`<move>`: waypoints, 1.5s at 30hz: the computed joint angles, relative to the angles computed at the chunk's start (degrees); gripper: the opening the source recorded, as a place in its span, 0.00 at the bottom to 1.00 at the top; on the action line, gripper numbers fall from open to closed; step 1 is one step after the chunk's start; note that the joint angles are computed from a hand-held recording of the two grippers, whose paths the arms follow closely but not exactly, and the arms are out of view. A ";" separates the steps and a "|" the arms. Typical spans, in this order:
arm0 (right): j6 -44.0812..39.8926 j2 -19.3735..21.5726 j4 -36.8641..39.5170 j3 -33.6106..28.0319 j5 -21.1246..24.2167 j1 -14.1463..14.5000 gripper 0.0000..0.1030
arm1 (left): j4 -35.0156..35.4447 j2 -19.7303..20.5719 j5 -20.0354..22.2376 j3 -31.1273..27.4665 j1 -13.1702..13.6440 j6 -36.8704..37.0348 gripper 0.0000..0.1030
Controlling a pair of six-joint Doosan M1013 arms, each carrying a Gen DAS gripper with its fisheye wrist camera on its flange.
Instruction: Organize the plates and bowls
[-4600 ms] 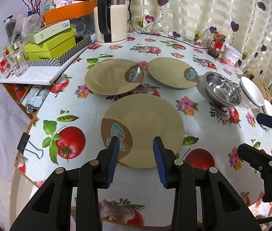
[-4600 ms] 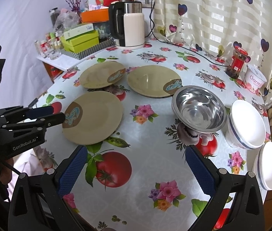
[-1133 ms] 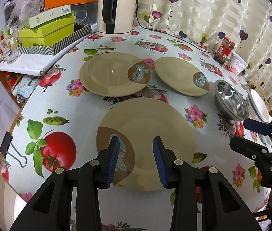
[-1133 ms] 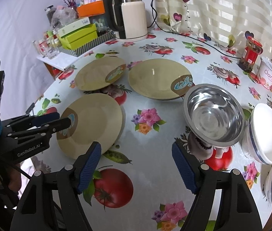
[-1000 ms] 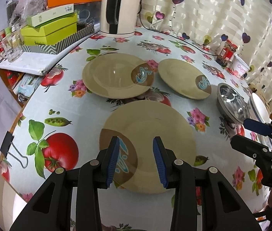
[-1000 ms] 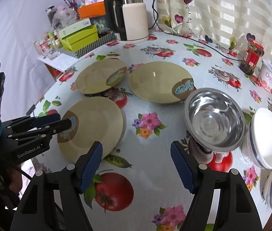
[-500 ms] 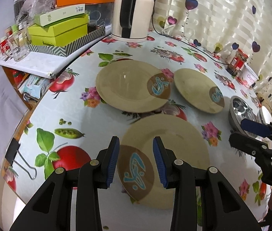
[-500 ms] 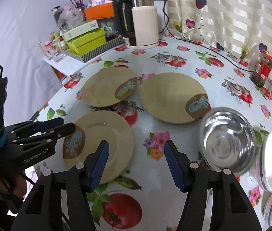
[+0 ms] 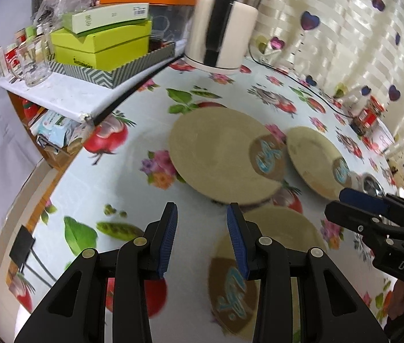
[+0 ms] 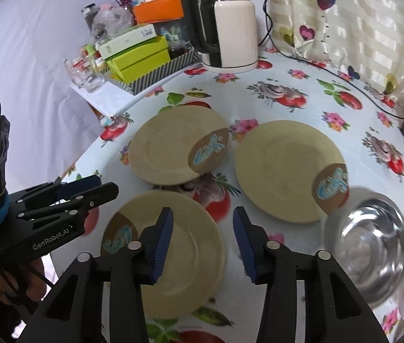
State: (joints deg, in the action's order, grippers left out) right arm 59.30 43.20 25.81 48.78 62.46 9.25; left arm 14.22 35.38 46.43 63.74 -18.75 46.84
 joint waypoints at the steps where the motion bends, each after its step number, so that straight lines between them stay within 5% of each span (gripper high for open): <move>1: 0.18 0.46 0.06 -0.76 0.39 0.10 0.40 | -0.26 0.14 -0.11 -0.16 0.27 -0.08 0.36; 22: 9.44 11.05 -1.96 -17.02 10.36 1.57 0.40 | -9.73 3.97 -2.87 -3.95 4.25 5.28 0.36; 36: 12.76 13.92 -2.34 -21.70 12.39 1.87 0.40 | -11.71 5.92 -3.04 -6.13 4.92 7.43 0.36; 45: 14.42 15.26 -2.96 -23.90 12.96 2.07 0.35 | -13.64 6.42 -3.60 -6.49 5.15 10.19 0.27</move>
